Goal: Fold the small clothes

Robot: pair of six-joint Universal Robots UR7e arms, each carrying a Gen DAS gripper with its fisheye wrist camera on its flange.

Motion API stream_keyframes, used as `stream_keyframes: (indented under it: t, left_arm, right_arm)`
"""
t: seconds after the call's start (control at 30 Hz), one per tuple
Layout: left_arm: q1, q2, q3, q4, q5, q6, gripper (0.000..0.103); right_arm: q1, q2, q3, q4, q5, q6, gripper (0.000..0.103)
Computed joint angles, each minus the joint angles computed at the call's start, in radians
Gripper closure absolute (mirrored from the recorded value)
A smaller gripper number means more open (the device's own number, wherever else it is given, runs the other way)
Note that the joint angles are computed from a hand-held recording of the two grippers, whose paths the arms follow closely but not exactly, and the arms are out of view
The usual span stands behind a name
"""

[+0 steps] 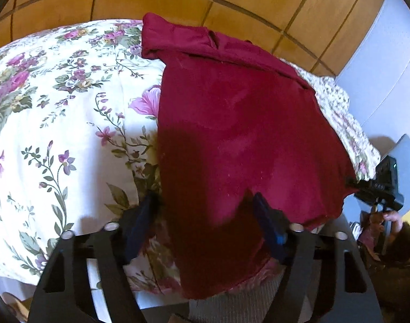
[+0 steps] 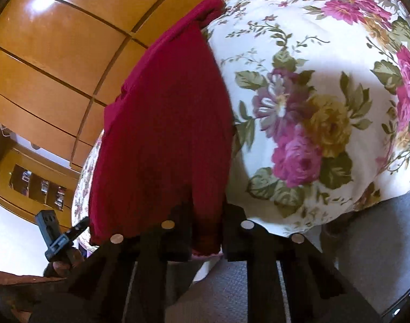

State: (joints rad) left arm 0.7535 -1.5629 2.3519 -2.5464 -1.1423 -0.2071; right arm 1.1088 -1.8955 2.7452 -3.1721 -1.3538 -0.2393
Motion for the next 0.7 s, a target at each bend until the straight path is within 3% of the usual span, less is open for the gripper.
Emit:
stream_keyframes:
  t: [0.03, 0.07, 0.13, 0.2, 0.27, 0.37, 0.43, 0.53, 0.57, 0.63, 0.67, 0.7]
  left_arm:
    - [-0.009, -0.001, -0.002, 0.023, 0.022, -0.010, 0.055]
    - [-0.012, -0.005, -0.005, 0.041, 0.026, -0.018, 0.059]
    - [0.010, -0.019, -0.018, 0.068, -0.015, -0.031, 0.073]
    - [0.036, -0.040, -0.029, 0.106, -0.092, -0.072, 0.079]
    - [0.043, -0.049, -0.023, 0.107, -0.113, -0.095, 0.078]
    - [0.049, -0.051, -0.011, 0.096, -0.135, -0.100, 0.061]
    - [0.048, -0.049, -0.007, 0.094, -0.168, -0.089, 0.039]
    - [0.035, -0.027, -0.009, 0.124, -0.194, -0.078, 0.032]
    - [0.029, -0.024, -0.008, 0.128, -0.191, -0.074, 0.034]
    - [0.037, -0.014, -0.020, 0.127, -0.186, -0.070, 0.068]
    - [0.044, -0.015, -0.023, 0.125, -0.190, -0.080, 0.074]
    - [0.058, -0.023, -0.027, 0.124, -0.214, -0.095, 0.088]
  right_arm:
    - [-0.003, -0.016, 0.003, 0.014, 0.023, -0.009, 0.092]
    - [-0.002, -0.031, 0.004, 0.023, 0.032, -0.016, 0.092]
    - [0.011, -0.064, 0.010, 0.025, 0.039, -0.023, 0.092]
    - [0.008, -0.091, 0.012, 0.031, 0.068, -0.022, 0.092]
    - [-0.017, -0.141, 0.023, 0.065, 0.114, -0.026, 0.093]
    - [-0.025, -0.163, 0.033, 0.077, 0.102, -0.039, 0.093]
    - [-0.034, -0.163, 0.034, 0.081, 0.106, -0.025, 0.093]
    - [-0.042, -0.144, 0.044, 0.054, 0.115, -0.016, 0.093]
    - [-0.038, -0.138, 0.042, 0.049, 0.115, -0.009, 0.093]
    - [-0.036, -0.123, 0.043, 0.032, 0.117, 0.002, 0.093]
    - [-0.034, -0.119, 0.044, 0.028, 0.115, 0.005, 0.093]
    - [-0.035, -0.116, 0.045, 0.021, 0.117, 0.008, 0.093]
